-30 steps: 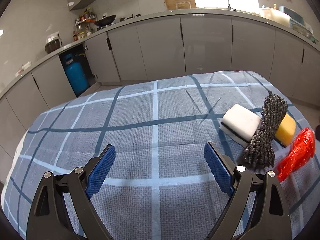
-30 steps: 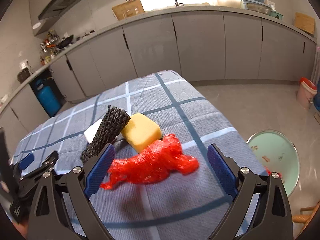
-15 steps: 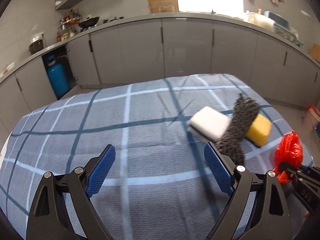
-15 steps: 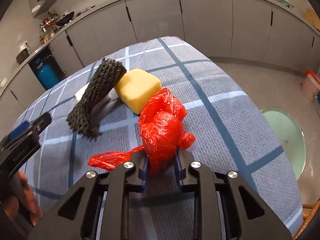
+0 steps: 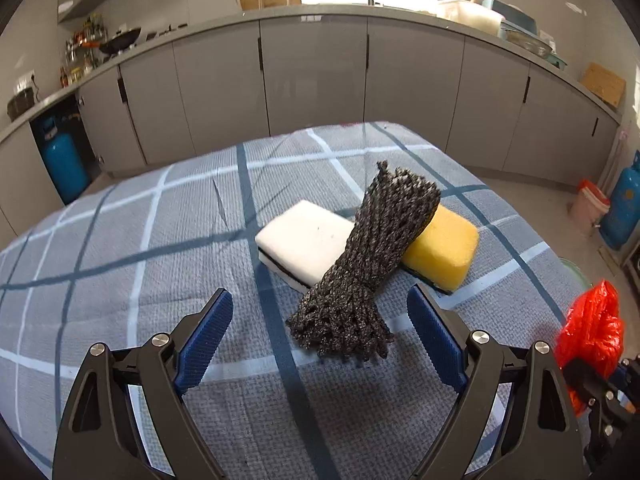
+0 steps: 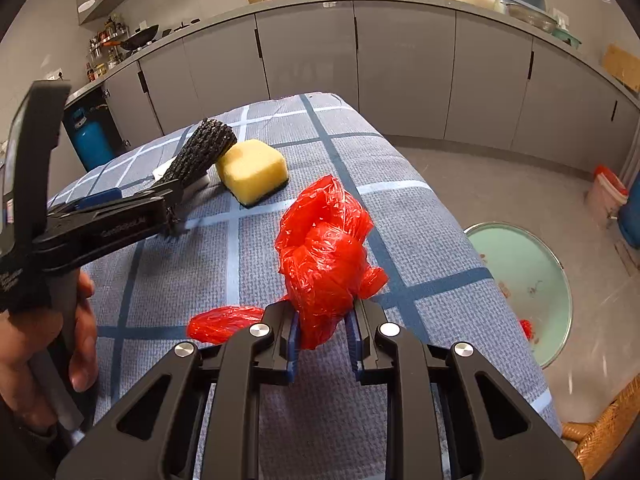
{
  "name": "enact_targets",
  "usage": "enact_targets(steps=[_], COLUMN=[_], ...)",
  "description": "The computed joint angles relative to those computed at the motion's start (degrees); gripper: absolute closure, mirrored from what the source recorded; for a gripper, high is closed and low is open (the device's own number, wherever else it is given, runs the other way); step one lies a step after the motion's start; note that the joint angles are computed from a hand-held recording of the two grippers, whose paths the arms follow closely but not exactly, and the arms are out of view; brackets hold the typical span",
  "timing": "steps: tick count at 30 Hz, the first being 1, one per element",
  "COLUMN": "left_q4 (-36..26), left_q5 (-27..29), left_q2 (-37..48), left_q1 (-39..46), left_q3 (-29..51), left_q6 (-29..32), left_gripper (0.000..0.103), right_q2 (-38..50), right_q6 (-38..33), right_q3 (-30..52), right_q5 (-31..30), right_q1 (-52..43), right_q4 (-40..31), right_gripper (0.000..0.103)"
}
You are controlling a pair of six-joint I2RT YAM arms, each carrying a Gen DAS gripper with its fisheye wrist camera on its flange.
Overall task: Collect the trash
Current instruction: 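Grasp the black mesh scrubber with the left gripper, then lift the black scrubber with the left gripper while the right gripper lifts the red bag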
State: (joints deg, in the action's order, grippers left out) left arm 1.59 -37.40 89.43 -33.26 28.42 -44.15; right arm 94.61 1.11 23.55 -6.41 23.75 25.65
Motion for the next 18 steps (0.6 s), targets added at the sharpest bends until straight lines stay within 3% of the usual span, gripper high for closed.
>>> enact_targets(steps=[2, 6, 9, 11, 18], left_q4=[1.2, 2.6, 3.0, 2.9, 1.0], left_q5=[1.0, 2.7, 3.0, 2.5, -1.1], left_q2=[0.9, 2.6, 2.6, 2.5, 0.8], left_q1=[0.4, 0.5, -0.2, -1.1, -5.3], left_q3=[-0.3, 0.0, -0.2, -0.3, -1.1], left_q6=[0.4, 1.9, 2.4, 2.3, -0.6], left_gripper=[0.023, 0.058, 0.076, 0.083, 0.086], right_q2=[0.6, 2.3, 3.8, 4.8, 6.6], right_q6=[-0.1, -0.1, 0.0, -0.1, -0.6], right_q3=[0.0, 0.1, -0.3, -0.5, -2.0], right_q5=[0.5, 1.3, 2.2, 2.6, 4.3], right_q1=[0.6, 1.9, 2.8, 3.2, 4.1], right_q4=[0.7, 1.7, 3.2, 4.1, 8.9], right_gripper=[0.082, 0.082, 0.082, 0.082, 0.081])
